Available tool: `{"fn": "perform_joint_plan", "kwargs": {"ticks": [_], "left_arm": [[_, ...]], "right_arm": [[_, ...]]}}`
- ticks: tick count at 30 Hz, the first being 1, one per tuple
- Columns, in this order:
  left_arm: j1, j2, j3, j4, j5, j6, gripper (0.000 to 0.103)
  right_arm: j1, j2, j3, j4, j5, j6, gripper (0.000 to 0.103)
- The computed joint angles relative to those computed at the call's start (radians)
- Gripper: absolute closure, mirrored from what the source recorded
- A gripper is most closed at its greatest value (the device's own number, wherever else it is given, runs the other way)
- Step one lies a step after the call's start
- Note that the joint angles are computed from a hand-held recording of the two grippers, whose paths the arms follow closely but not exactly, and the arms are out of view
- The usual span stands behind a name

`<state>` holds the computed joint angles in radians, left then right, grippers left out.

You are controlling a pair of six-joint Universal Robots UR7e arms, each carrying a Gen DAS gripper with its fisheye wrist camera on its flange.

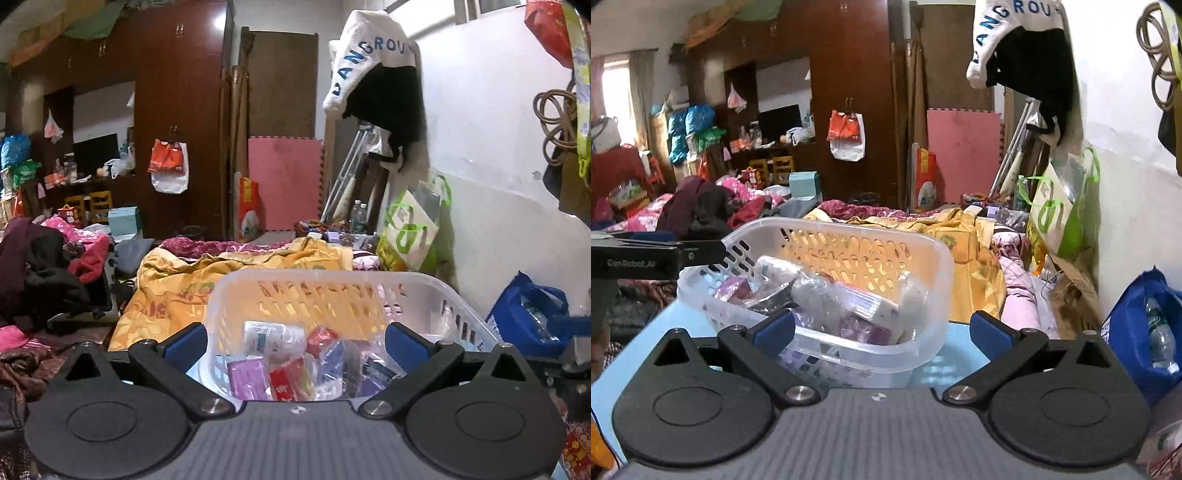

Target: Organize objects

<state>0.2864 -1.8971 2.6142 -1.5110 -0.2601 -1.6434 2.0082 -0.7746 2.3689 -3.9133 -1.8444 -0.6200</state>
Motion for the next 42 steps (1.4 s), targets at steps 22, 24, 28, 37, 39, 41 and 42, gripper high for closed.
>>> {"fn": "perform_joint_plan", "kwargs": {"ticks": [22, 24, 28, 37, 39, 41, 42], "left_arm": [[-0.023, 0.076, 0.010, -0.028, -0.050, -0.024, 0.000], [-0.027, 0.079, 0.012, -0.032, -0.053, -0.022, 0.000], [-0.032, 0.086, 0.016, -0.048, -0.056, -0.019, 0.000], [-0.040, 0.095, 0.018, -0.052, -0.060, -0.025, 0.000], [-0.041, 0.101, 0.021, -0.061, -0.061, -0.024, 0.000], [-0.039, 0.104, 0.024, -0.073, -0.061, -0.014, 0.000], [-0.038, 0.102, 0.028, -0.085, -0.063, -0.005, 0.000]], "right_arm": [[-0.031, 0.006, 0.002, 0.003, 0.020, 0.025, 0.000], [-0.035, 0.006, 0.004, 0.001, 0.025, 0.021, 0.000], [-0.044, -0.003, 0.007, 0.015, 0.038, 0.029, 0.000], [-0.045, -0.004, 0.012, 0.013, 0.042, 0.036, 0.000], [-0.048, -0.007, 0.011, 0.020, 0.045, 0.036, 0.000], [-0.049, -0.007, 0.012, 0.021, 0.046, 0.037, 0.000], [-0.049, -0.008, 0.011, 0.025, 0.045, 0.037, 0.000]]}}
